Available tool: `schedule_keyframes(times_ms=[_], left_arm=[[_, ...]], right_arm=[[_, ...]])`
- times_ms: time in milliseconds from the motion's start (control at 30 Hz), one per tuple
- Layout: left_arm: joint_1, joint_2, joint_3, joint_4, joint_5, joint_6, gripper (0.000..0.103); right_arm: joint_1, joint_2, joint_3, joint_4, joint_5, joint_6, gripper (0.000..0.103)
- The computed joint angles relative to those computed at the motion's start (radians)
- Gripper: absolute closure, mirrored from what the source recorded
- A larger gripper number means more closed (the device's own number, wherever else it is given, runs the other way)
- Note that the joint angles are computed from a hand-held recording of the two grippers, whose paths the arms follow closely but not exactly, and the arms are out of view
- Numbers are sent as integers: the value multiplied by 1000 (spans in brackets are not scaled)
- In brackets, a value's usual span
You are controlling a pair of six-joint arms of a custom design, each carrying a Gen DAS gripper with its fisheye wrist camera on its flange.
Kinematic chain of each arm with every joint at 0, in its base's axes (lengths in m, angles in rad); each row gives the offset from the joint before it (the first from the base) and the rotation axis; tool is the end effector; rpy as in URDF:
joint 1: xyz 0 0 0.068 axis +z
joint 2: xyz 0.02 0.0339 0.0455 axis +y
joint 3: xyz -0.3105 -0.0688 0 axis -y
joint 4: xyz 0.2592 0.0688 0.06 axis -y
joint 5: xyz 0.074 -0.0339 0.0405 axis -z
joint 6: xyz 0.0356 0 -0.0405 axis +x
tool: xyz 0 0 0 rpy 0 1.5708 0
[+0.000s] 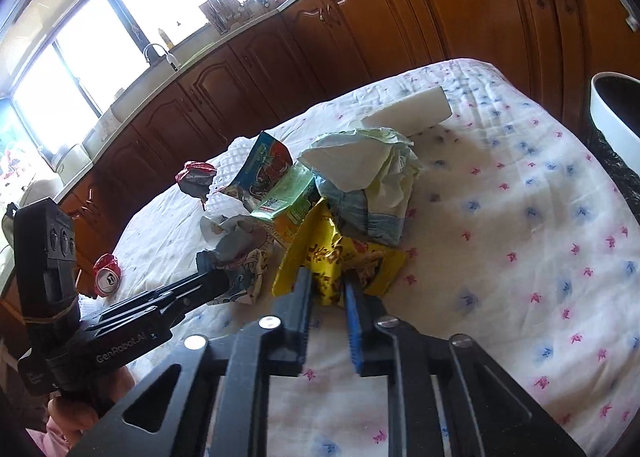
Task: Collect trash
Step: 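Grasp the crumpled foil wrapper with the left tool while the right grasps the yellow wrapper, then carry both wrappers over the bin and open both tools to drop them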
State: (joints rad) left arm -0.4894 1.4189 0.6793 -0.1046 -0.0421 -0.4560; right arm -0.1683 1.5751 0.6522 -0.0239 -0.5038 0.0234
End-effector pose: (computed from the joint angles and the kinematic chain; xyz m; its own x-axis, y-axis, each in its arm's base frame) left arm 0.2458 -0.1292 0.2082 -0.7883 -0.0786 -0.6103 0.1090 0.9583 -0.2643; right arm 0.2859 -0.0311 0.1682 -0.8029 0.1572 -0.5750 -0.1126 0.9072 0.4053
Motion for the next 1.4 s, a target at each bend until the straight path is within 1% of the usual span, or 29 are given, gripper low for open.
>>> schedule_keyframes(times_ms=[33, 133, 400, 567, 700, 1000, 1200, 1400], left_arm=[[-3, -5, -3, 7, -2, 7, 95], [-13, -36, -13, 8, -7, 8, 99], [-83, -160, -47, -37, -54, -22, 100], [-161, -173, -25, -60, -88, -37, 100], [-210, -156, 4, -68, -100, -44, 100], [-287, -65, 91, -49, -109, -46, 100], [-335, 23, 169, -30, -121, -40, 100], [-362, 116, 252, -14, -110, -23, 100]], right_arm=[[-1, -9, -7, 3, 0, -3, 97], [-16, -42, -21, -11, -22, -14, 100], [-83, -166, -45, -91, -72, -64, 101], [-140, -227, -55, -124, -81, -90, 101], [-206, -240, -55, -146, -99, -117, 101], [-364, -253, -35, -196, -142, -191, 101], [-473, -225, 3, -216, -170, -227, 101], [-576, -169, 60, -233, -195, -269, 101]])
